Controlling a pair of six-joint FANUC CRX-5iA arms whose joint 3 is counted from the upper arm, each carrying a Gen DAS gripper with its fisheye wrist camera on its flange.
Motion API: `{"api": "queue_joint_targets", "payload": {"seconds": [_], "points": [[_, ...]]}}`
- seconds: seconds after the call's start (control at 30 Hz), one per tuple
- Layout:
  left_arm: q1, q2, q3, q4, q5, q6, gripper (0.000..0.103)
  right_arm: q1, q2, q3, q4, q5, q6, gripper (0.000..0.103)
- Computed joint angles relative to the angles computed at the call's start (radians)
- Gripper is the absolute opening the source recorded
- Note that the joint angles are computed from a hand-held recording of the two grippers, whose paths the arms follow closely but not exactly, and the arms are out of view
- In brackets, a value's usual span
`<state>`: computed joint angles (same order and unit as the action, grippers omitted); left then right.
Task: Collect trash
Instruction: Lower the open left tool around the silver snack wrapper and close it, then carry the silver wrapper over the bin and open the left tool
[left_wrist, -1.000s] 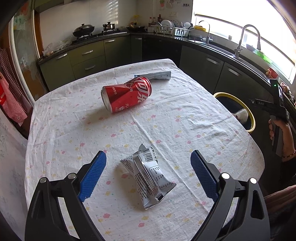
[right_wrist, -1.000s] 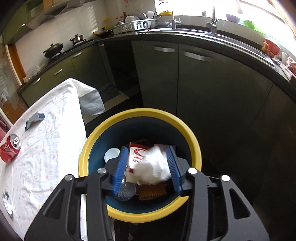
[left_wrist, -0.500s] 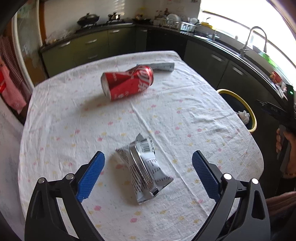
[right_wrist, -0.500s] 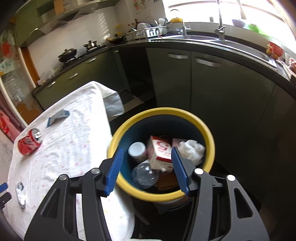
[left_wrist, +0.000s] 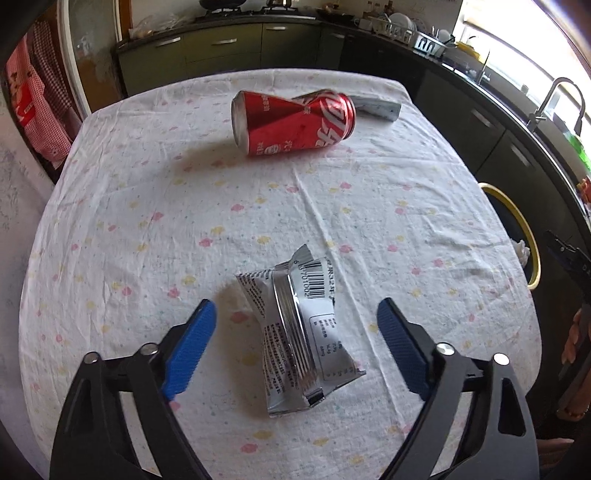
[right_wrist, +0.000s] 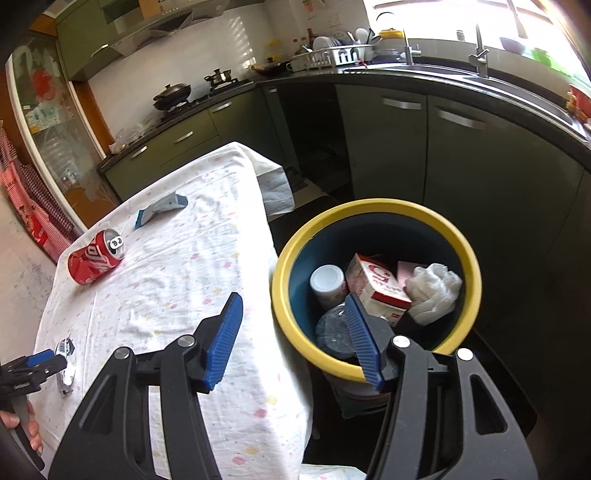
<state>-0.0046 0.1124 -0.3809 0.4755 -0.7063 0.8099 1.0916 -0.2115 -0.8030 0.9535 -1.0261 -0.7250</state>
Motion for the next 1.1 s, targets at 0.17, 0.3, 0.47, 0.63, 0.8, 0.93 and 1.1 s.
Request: {"api": "queue_joint_targets", "payload": {"seconds": [0.17, 0.3, 0.47, 0.63, 0.8, 0.93, 1.1], "points": [[-0.003, 0.023, 0.030, -0.045, -0.045, 0.039, 0.069, -0.008, -0.006, -0.012, 0.005, 0.018, -0.011, 0.056], [-0.009, 0.023, 0.039, -0.079, -0.044, 0.058, 0.057, -0.006, -0.009, -0.018, 0.012, 0.020, -0.020, 0.056], [-0.014, 0.022, 0.047, -0.107, -0.037, 0.065, 0.042, -0.005, -0.014, -0.024, 0.015, 0.022, -0.025, 0.057], [-0.014, 0.014, 0.041, -0.093, -0.044, 0.032, 0.040, 0.000, -0.019, -0.027, 0.013, 0.019, -0.028, 0.057], [-0.035, -0.018, 0.021, -0.039, -0.039, -0.044, 0.040, 0.007, -0.016, -0.024, -0.002, -0.001, -0.025, 0.057], [-0.085, -0.028, 0.023, 0.034, -0.041, -0.137, 0.040, 0.031, -0.031, -0.037, -0.024, -0.044, -0.051, 0.057], [-0.194, -0.001, 0.059, 0.152, -0.063, -0.281, 0.040, 0.090, -0.073, -0.064, -0.077, -0.139, -0.105, 0.057]]}}
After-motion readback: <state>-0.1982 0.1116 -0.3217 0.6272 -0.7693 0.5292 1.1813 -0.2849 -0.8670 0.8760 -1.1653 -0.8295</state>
